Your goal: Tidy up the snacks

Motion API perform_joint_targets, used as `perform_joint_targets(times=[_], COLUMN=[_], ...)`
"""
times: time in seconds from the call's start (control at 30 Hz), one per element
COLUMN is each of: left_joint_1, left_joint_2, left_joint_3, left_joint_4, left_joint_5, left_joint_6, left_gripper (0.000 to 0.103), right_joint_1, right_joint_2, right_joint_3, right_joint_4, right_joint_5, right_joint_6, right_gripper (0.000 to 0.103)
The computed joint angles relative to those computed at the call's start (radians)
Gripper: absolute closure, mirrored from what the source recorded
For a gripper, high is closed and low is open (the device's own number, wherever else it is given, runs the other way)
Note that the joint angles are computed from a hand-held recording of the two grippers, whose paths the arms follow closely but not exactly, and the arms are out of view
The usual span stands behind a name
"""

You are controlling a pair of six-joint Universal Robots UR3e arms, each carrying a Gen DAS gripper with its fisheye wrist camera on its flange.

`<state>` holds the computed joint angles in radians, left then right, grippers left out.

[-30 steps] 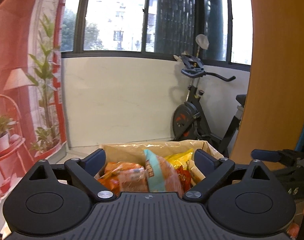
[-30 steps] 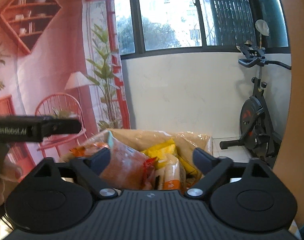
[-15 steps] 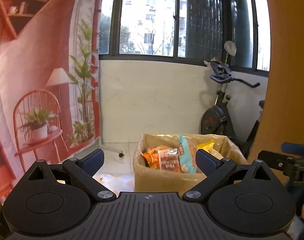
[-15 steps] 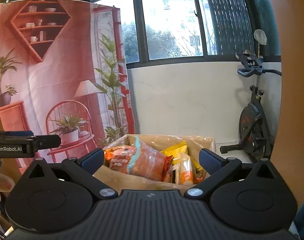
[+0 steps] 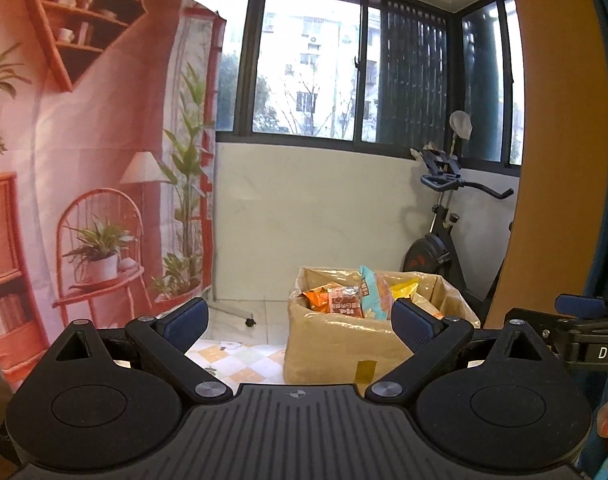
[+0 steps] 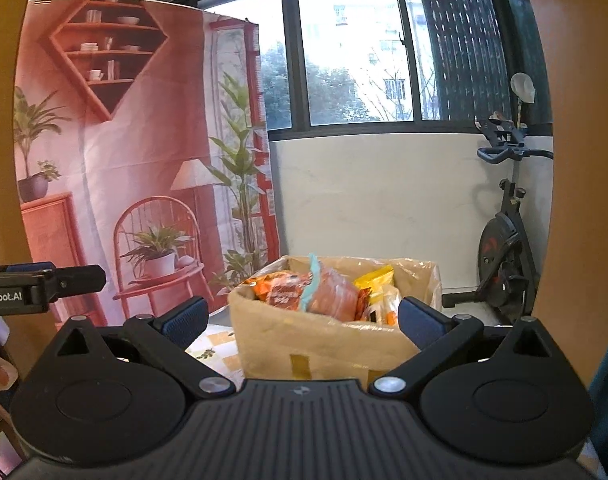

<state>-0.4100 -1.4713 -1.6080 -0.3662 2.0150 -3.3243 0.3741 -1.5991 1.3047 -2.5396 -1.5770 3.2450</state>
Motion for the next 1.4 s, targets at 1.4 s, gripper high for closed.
perform_joint_targets(times=[1.4], left_joint_1=[-0.2], left_joint_2=[0.091], left_joint_3=[-0.004], left_joint_4=[-0.046], left_joint_5=[0.223], left_joint_6=[0.014], left_gripper=[0.004], right_joint_1=[0.171], right_joint_2=[-0.192], right_joint_3=[0.095], right_joint_4=[0.043], right_joint_5=[-0.191], right_joint_6=[0.111], right_gripper=[0.0])
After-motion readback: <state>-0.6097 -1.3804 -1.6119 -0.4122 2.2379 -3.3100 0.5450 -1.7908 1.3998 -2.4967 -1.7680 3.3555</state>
